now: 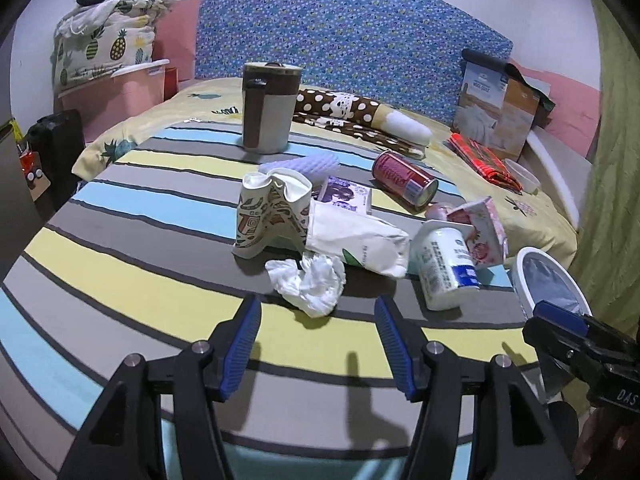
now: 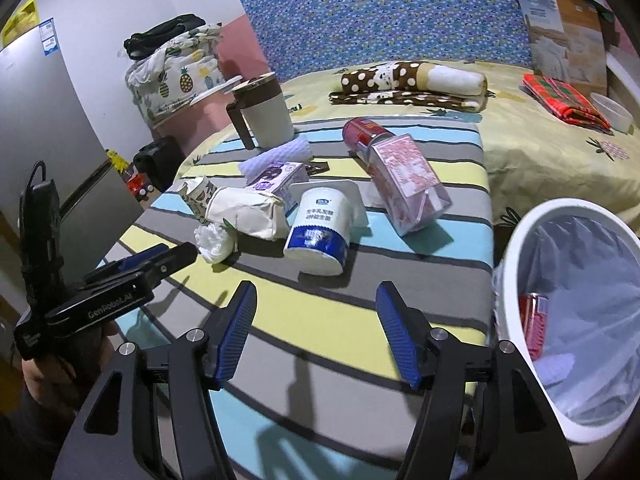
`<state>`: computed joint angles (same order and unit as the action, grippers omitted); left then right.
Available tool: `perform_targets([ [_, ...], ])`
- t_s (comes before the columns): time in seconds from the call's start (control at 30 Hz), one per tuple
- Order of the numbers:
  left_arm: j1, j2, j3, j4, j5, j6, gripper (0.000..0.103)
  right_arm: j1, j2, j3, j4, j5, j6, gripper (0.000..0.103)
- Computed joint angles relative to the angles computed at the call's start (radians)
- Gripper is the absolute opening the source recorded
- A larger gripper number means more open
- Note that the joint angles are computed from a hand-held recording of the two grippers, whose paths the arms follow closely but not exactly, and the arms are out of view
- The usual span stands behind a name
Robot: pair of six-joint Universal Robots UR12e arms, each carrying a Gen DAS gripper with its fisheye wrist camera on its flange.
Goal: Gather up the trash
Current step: 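Grasp crumpled tissue with left tool while right tool grasps white yogurt cup, then carry tissue and yogurt cup over the bin and open both tools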
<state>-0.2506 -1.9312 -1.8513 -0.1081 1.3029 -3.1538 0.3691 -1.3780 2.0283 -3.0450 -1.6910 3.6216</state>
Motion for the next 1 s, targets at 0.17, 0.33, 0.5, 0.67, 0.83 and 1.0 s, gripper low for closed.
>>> perform_targets([
  [0.17, 0.000, -0.022, 0.029, -0.027, 0.005, -0.020, 0.061, -0.006, 0.018, -0.027, 0.037, 0.007, -0.012, 0.064],
  [0.33, -0.002, -0.040, 0.054, -0.062, 0.018, -0.030, 0.061, -0.010, 0.035, -0.053, 0.052, 0.007, -0.026, 0.064],
  [0.5, -0.002, -0.052, 0.068, -0.094, 0.009, -0.027, 0.059, -0.011, 0.061, -0.085, 0.097, -0.004, -0.043, 0.064],
  [0.67, -0.002, -0.052, 0.072, -0.112, -0.021, -0.003, 0.036, -0.019, 0.070, -0.098, 0.147, -0.002, -0.017, 0.064],
  [0.83, -0.006, -0.042, 0.056, -0.089, -0.008, 0.006, 0.023, -0.018, 0.057, -0.077, 0.108, 0.006, -0.008, 0.052],
  [1.0, -0.008, -0.028, 0.038, -0.075, -0.005, 0.007, 0.016, -0.010, 0.040, -0.052, 0.080, -0.006, -0.004, 0.052],
])
